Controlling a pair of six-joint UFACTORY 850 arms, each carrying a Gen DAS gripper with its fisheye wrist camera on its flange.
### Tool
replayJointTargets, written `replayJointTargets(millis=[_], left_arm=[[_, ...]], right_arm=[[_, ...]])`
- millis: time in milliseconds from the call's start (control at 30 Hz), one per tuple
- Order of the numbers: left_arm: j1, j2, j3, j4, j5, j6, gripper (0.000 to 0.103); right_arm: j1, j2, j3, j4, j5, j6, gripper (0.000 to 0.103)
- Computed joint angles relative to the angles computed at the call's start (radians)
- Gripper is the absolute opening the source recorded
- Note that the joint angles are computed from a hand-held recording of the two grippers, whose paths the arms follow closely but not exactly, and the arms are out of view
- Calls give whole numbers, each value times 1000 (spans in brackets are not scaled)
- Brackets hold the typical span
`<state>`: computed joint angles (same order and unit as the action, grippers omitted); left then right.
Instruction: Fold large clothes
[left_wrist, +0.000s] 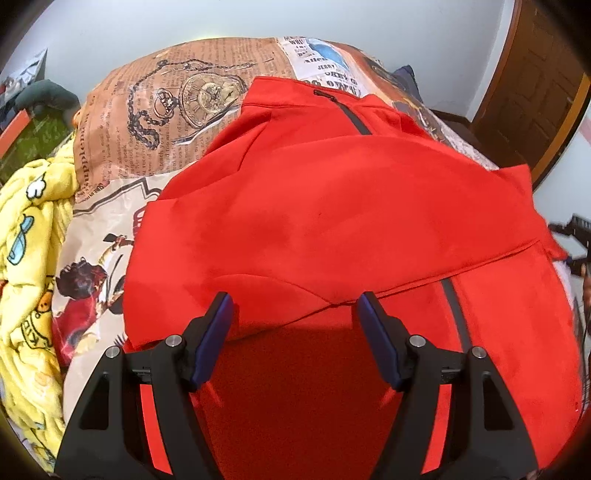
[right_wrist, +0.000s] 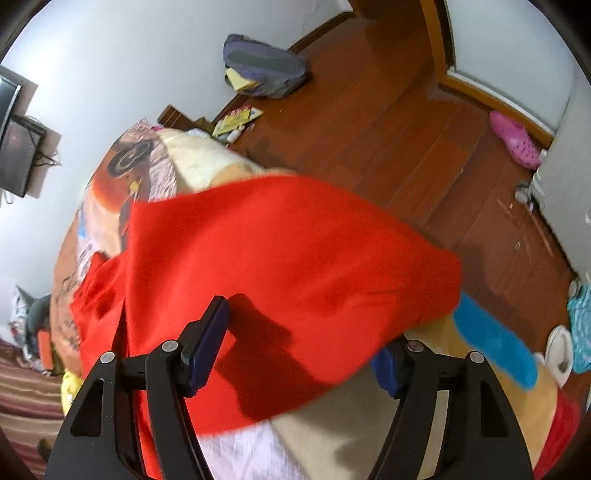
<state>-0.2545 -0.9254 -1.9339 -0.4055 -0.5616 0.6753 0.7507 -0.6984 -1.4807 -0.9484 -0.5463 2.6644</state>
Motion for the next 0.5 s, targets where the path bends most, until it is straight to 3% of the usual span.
replayJointTargets(millis=[167,233,333,500], left_arm=[[7,8,18,-15,11,18,69],[12,9,20,-16,11,15,69],[21,16,29,-28,16,21,69],[36,48,69,-82,33,77,69]], right_arm=[[-12,-44,-93,145,-128,-211,38],[-5,-62,-144,184,-214,-302,20],[10,-73,-206,161,-318,-377,9],[38,-67,-290,41,-420,-417,8]])
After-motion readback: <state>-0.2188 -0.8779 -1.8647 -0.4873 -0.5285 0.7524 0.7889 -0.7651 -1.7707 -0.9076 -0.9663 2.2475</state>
